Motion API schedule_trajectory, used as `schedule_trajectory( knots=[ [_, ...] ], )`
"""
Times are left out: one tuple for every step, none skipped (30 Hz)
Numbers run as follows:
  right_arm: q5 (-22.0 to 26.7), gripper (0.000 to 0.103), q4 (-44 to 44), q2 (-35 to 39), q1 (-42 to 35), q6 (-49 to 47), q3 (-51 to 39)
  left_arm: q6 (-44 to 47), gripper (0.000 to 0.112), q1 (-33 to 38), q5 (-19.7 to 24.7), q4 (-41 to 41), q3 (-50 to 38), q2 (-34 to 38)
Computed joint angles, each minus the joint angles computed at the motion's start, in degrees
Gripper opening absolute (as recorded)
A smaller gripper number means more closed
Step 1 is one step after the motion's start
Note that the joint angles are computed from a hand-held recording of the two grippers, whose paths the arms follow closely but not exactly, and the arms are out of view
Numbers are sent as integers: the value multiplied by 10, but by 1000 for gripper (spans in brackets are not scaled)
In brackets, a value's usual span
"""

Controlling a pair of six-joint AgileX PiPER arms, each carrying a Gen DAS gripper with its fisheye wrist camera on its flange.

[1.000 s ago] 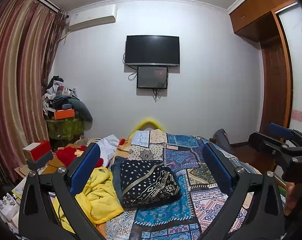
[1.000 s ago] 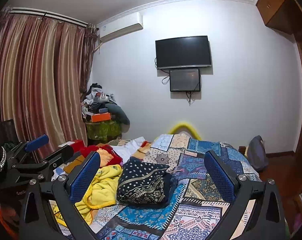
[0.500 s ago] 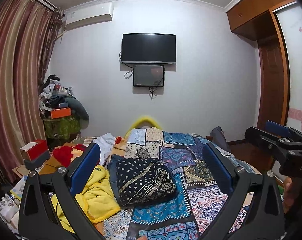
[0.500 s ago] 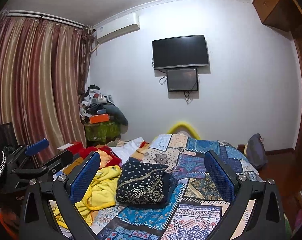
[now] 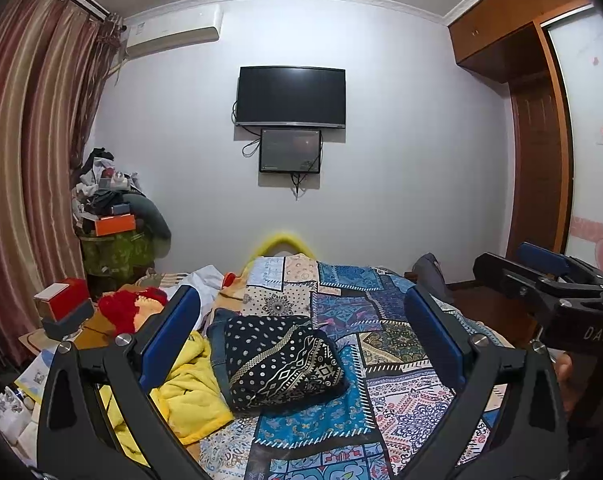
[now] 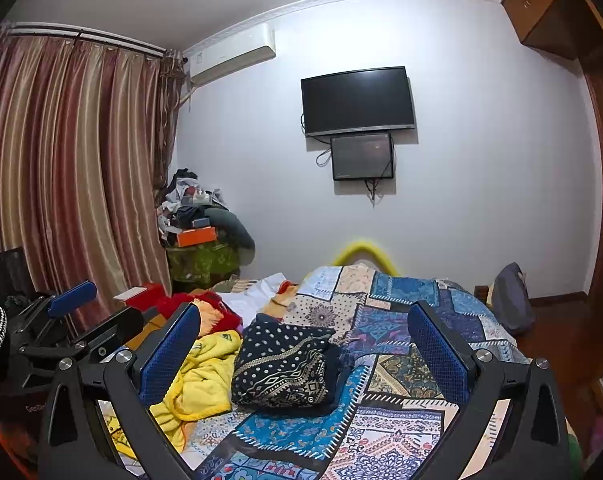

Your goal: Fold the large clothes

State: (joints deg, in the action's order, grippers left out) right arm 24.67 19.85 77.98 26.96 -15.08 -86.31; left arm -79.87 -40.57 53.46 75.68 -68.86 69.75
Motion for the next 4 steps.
schedule_trajectory(
  knots=[
    [-1,103,-1,0,0,2,0,0,103,1,-2,-3,0,0],
    [-1,103,0,1,0,1,0,2,103,4,-3,-6,-2,1],
    [0,103,3,0,-1,-2,0,3,103,7,-6,-11,-3,1],
    [0,103,2,1,-1,-1,1,4,103,12,-10,-14,-3,1]
  ],
)
